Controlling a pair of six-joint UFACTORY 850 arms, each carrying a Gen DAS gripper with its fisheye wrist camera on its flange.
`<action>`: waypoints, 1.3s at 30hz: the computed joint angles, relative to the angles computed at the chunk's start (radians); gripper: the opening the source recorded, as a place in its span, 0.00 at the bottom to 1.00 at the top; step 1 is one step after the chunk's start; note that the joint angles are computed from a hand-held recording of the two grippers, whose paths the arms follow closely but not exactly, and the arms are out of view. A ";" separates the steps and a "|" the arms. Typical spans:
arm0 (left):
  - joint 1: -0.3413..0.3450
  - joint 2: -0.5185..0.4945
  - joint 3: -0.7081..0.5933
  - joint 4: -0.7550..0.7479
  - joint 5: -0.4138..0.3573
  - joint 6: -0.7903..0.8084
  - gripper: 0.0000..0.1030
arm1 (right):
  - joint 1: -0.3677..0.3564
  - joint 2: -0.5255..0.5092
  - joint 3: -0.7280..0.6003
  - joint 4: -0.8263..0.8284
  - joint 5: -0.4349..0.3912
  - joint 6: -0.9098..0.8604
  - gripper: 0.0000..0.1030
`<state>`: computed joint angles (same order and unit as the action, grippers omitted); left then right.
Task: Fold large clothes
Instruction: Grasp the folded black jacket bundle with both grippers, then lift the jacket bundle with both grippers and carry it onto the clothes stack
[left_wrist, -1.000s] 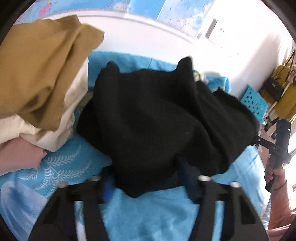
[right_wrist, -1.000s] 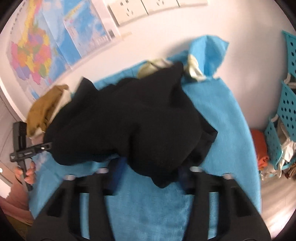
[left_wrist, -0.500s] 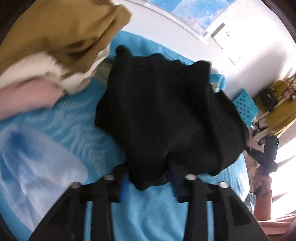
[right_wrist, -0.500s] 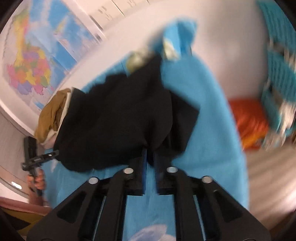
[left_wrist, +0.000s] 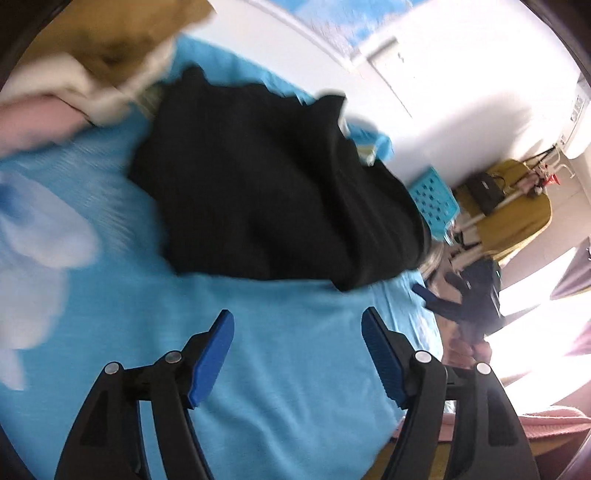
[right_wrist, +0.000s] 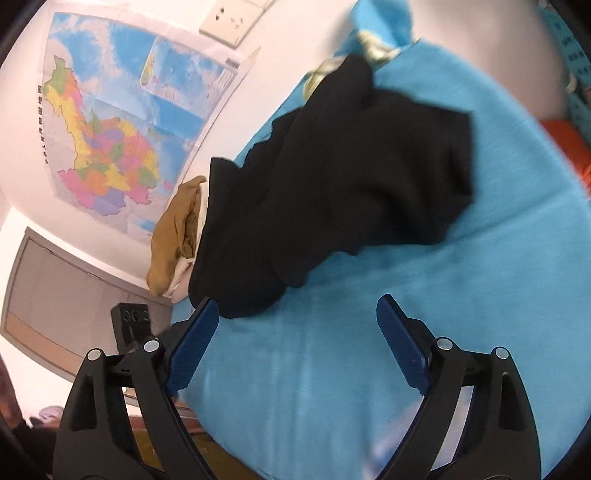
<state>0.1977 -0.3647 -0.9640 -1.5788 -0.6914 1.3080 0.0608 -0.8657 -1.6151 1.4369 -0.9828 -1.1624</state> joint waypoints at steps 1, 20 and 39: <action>-0.001 -0.016 -0.009 0.010 -0.021 -0.015 0.68 | 0.010 -0.011 -0.017 0.004 0.004 0.014 0.85; -0.043 -0.122 -0.113 -0.307 0.012 -0.089 0.71 | 0.112 -0.040 -0.084 0.132 0.329 0.056 0.96; -0.053 -0.174 -0.196 -0.297 0.095 -0.248 0.34 | 0.113 -0.166 -0.245 0.162 0.265 0.180 0.20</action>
